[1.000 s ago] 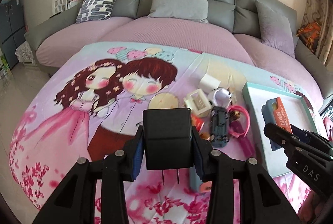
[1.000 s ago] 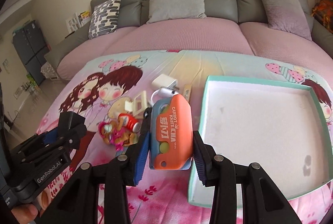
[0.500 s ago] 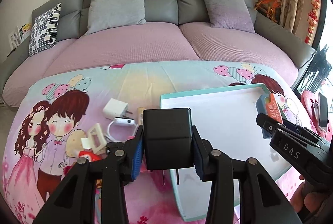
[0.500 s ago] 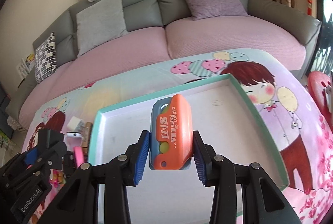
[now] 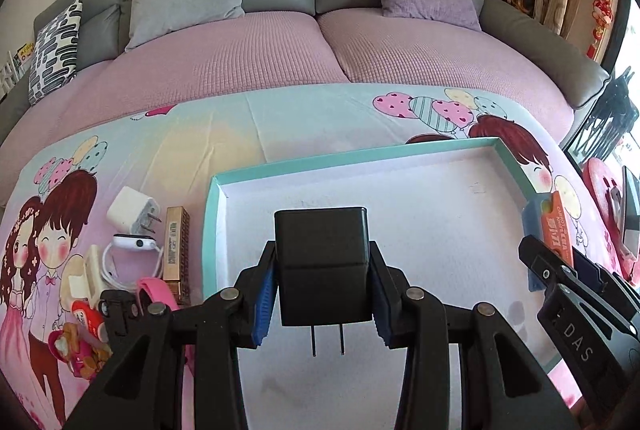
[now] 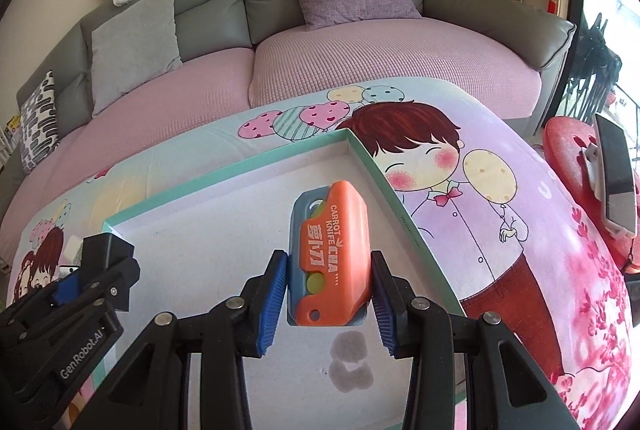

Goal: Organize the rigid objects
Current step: 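Carry the charger into the tray with the left tool while the right tool carries the carrot knife in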

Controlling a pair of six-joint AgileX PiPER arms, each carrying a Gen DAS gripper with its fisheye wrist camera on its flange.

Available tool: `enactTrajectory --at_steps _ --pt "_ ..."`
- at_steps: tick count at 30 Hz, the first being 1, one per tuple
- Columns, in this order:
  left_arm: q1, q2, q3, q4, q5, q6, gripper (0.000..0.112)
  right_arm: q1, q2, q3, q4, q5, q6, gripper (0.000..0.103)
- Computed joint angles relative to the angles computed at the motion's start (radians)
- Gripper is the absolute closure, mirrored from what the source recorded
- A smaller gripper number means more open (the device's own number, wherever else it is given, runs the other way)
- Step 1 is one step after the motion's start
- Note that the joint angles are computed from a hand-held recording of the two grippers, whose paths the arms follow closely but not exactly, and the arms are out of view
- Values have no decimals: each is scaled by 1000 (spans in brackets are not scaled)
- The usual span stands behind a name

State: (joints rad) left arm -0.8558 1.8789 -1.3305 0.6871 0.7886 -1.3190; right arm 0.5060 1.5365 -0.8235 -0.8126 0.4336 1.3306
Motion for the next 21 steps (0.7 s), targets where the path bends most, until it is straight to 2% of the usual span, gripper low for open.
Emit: enactTrajectory --at_steps 21 --pt "38 105 -41 -78 -26 17 69 -39 102 -47 271 -4 -275 60"
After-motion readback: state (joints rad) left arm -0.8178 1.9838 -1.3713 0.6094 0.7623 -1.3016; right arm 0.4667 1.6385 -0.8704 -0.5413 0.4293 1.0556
